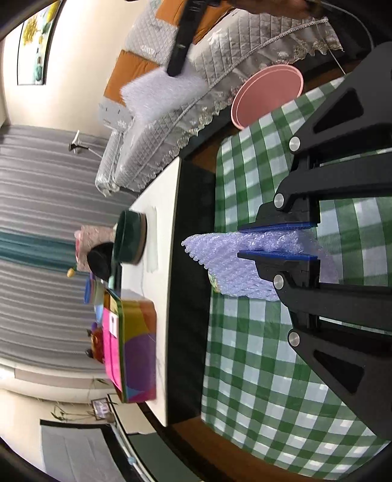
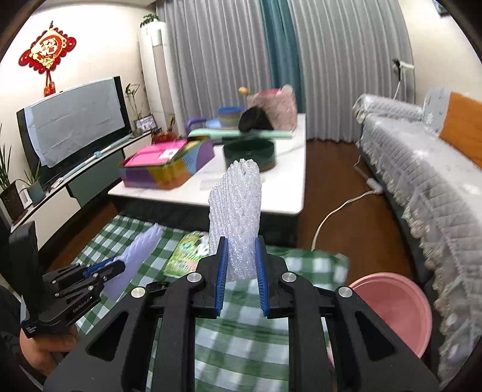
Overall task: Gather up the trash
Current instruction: 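Lift both foam nets off the table toward the pink bucket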
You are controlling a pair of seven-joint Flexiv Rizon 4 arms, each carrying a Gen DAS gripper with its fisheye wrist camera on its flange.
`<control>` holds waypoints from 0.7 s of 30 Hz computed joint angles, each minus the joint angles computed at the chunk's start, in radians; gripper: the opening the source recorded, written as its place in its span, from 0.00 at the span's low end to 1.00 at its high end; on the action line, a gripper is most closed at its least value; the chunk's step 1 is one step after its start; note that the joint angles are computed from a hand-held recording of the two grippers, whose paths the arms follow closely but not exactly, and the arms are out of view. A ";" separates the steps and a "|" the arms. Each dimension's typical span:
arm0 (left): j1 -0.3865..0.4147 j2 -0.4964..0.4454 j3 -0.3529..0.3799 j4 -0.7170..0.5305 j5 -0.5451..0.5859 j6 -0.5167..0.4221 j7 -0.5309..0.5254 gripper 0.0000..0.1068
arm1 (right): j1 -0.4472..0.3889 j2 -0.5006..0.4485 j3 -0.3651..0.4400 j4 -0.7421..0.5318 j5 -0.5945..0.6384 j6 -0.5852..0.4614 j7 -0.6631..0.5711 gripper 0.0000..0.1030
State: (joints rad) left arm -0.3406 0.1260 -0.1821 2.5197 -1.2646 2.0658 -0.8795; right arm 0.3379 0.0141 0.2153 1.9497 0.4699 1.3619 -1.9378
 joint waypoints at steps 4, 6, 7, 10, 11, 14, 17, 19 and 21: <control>-0.010 0.003 -0.013 -0.005 0.015 0.005 0.005 0.10 | -0.022 0.040 -0.037 -0.014 0.051 -0.022 -0.069 0.18; -0.019 -0.003 -0.026 -0.013 0.003 0.017 0.020 0.10 | -0.029 0.051 -0.055 -0.014 0.085 -0.024 -0.098 0.18; -0.024 -0.007 -0.027 -0.018 0.004 0.019 0.025 0.10 | -0.033 0.053 -0.063 -0.007 0.101 -0.010 -0.112 0.18; -0.042 -0.025 -0.032 -0.033 -0.008 0.029 0.044 0.10 | -0.045 0.039 -0.088 -0.007 0.175 0.004 -0.145 0.18; -0.050 -0.033 -0.033 -0.039 -0.013 0.032 0.053 0.10 | -0.053 0.029 -0.092 -0.007 0.186 0.005 -0.144 0.18; -0.073 -0.059 -0.030 -0.058 -0.029 0.039 0.080 0.10 | -0.082 0.010 -0.095 -0.015 0.212 0.004 -0.147 0.18; -0.088 -0.084 -0.019 -0.077 -0.016 0.038 0.083 0.10 | -0.102 -0.007 -0.081 -0.002 0.176 0.053 -0.146 0.18; -0.096 -0.100 -0.013 -0.089 -0.007 0.038 0.082 0.10 | -0.120 -0.013 -0.080 -0.009 0.193 0.047 -0.157 0.18; -0.104 -0.116 -0.009 -0.102 -0.004 0.037 0.083 0.10 | -0.137 -0.017 -0.080 -0.015 0.210 0.036 -0.166 0.18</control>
